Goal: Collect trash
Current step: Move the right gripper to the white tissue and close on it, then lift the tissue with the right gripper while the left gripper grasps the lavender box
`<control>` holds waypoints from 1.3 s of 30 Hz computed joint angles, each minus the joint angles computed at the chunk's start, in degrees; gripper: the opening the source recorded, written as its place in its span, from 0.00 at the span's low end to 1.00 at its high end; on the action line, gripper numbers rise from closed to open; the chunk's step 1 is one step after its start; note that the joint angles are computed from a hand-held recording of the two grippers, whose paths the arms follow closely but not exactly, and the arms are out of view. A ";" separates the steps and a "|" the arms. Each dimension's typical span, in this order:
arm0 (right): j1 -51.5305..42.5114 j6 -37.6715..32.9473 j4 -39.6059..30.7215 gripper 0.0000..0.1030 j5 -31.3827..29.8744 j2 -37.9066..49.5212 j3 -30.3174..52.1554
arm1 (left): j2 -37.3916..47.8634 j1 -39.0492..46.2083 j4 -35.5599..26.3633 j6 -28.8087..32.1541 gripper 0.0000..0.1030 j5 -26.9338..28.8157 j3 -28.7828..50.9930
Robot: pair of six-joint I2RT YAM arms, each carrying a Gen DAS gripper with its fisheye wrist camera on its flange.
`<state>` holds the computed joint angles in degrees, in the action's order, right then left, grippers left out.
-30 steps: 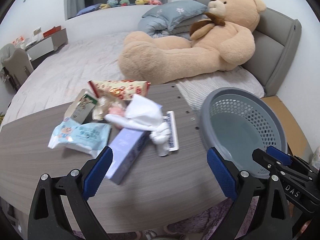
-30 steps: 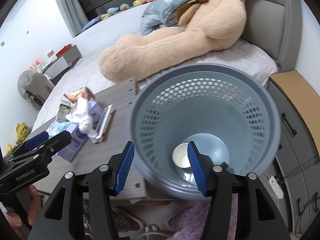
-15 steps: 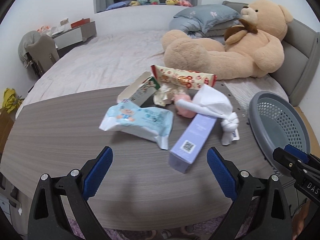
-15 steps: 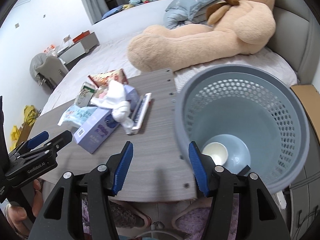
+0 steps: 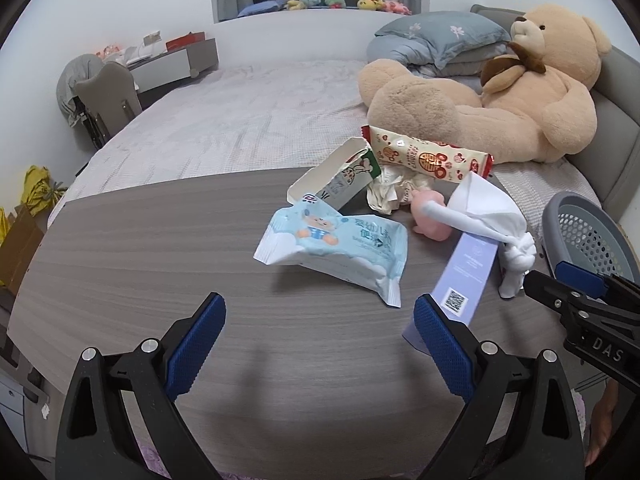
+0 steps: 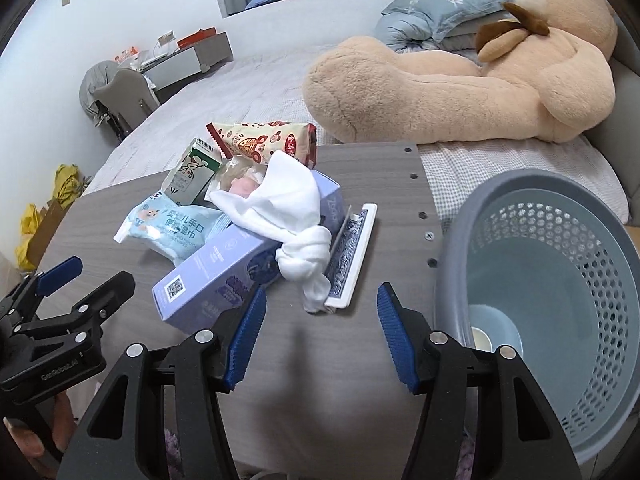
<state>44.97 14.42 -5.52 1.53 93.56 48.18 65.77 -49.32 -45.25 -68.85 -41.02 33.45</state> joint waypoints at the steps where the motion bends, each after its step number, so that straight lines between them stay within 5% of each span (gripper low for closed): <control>1: 0.20 -0.05 0.12 0.54 0.30 0.56 0.38 | -0.14 0.53 0.43 0.52 0.91 0.17 -0.11; 9: 1.22 -1.50 -0.55 0.53 2.78 5.78 4.57 | -1.59 3.88 4.48 3.85 0.91 2.28 -2.40; 13: 2.27 -2.21 -0.88 0.48 4.46 7.15 6.03 | -2.18 3.93 4.49 3.99 0.91 2.29 -2.63; 17: 2.99 -2.54 -1.24 0.32 5.36 8.00 7.03 | -2.18 3.83 4.80 3.85 0.91 2.48 -3.03; 22: 3.01 -2.65 -0.74 0.29 5.21 7.74 6.81 | -2.09 2.77 4.07 3.26 0.91 2.05 -2.49; 39: -2.18 0.69 0.16 0.28 -1.62 -9.74 -4.00 | 3.06 -1.99 5.27 3.45 0.91 2.00 2.43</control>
